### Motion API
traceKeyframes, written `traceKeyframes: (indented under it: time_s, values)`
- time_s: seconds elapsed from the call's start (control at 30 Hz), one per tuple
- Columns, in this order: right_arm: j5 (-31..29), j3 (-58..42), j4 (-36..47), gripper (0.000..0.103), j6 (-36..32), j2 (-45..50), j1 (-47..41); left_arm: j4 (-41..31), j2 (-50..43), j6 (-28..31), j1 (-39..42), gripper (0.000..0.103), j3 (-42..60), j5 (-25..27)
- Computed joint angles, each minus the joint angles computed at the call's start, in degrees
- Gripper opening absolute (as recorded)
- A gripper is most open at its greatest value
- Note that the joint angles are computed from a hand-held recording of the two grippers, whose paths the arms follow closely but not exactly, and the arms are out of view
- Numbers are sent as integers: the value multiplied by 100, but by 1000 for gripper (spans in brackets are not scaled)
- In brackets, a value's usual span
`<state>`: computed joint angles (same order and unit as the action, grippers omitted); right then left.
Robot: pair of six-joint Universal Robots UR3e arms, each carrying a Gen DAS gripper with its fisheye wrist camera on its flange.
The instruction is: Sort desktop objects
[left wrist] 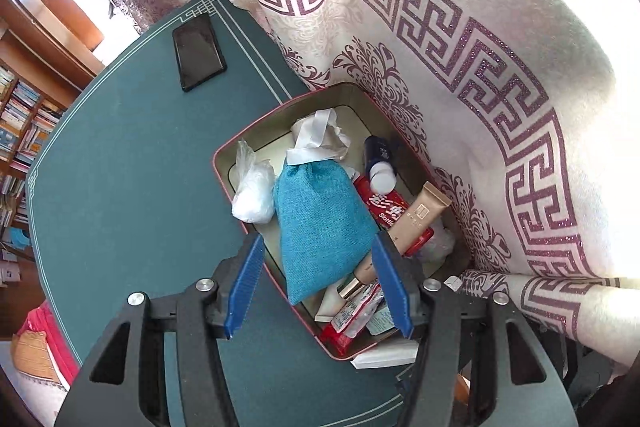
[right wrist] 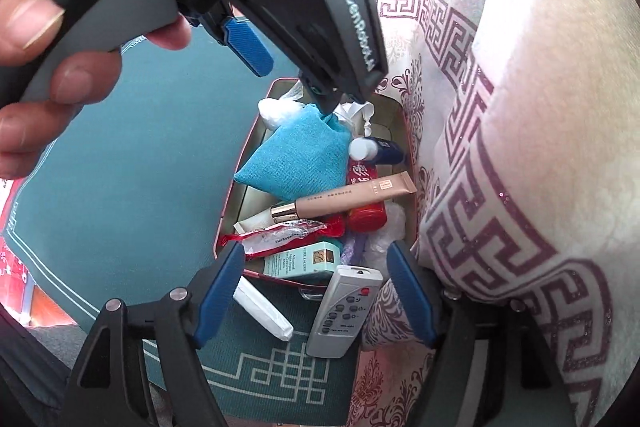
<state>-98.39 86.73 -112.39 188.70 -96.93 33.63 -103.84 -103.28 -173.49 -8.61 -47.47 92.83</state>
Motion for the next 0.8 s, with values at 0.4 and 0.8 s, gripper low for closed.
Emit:
traceKeyframes:
  time_s: [0.4, 0.8]
  values:
    - [853, -451, 986, 83, 21, -337, -422, 207, 986, 287, 358, 59, -847, 609]
    - [785, -836, 2265, 87, 180, -383, 30, -302, 1112, 59, -93, 78, -806, 525]
